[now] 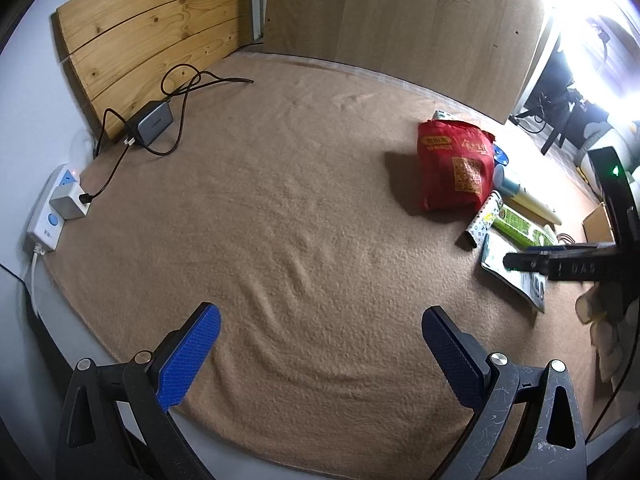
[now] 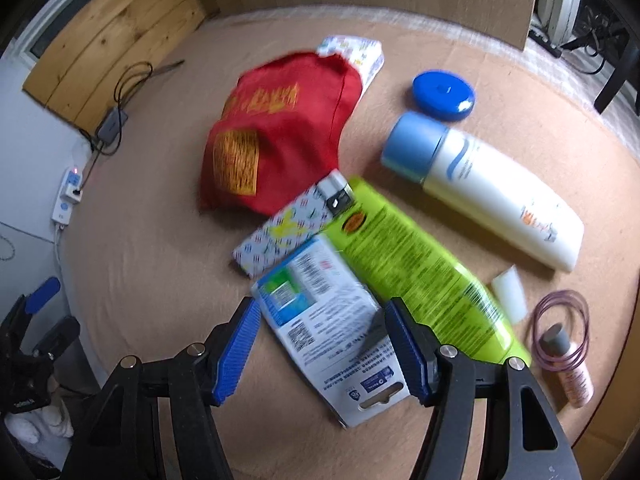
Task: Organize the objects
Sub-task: 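Move the right tool to the printed card package and close on it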
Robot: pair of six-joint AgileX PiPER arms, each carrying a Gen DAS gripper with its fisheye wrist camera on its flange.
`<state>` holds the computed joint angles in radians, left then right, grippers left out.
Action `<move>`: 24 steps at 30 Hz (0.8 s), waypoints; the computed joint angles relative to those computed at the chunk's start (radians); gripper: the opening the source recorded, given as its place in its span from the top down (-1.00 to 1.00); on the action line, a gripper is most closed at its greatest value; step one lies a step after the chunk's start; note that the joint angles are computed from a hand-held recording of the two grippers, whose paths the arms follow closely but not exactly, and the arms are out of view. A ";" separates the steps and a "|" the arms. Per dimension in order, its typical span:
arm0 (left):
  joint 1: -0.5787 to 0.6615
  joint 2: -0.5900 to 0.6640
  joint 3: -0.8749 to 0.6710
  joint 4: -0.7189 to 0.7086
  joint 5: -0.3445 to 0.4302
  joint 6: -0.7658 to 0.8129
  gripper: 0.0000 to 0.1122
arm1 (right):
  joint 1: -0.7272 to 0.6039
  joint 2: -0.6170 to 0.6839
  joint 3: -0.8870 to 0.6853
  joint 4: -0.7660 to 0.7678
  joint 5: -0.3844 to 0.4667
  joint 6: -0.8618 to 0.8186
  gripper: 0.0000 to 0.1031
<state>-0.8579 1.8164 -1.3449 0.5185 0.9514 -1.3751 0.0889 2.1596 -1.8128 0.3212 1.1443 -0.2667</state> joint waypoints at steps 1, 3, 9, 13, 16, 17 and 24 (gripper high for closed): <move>0.000 0.000 0.000 -0.002 0.000 0.001 -0.82 | 0.005 -0.005 0.014 -0.003 -0.005 -0.004 -0.19; -0.001 -0.001 0.002 -0.004 0.000 0.001 -0.82 | 0.014 -0.022 0.041 0.001 -0.007 -0.017 -0.20; -0.005 -0.015 0.022 0.002 0.000 -0.008 -0.82 | 0.028 -0.080 0.118 -0.006 -0.025 -0.079 -0.20; -0.019 -0.014 0.013 0.023 0.028 -0.015 -0.82 | 0.048 -0.086 0.140 -0.076 -0.065 -0.097 -0.21; -0.028 -0.004 -0.006 0.031 0.060 -0.022 -0.82 | 0.071 -0.083 0.137 -0.087 -0.045 -0.157 -0.23; -0.032 0.001 -0.013 0.031 0.068 -0.023 -0.82 | 0.089 -0.092 0.157 -0.107 -0.057 -0.173 -0.23; -0.041 0.035 -0.052 -0.021 0.060 0.014 -0.82 | 0.153 -0.092 0.181 -0.221 -0.105 -0.164 -0.24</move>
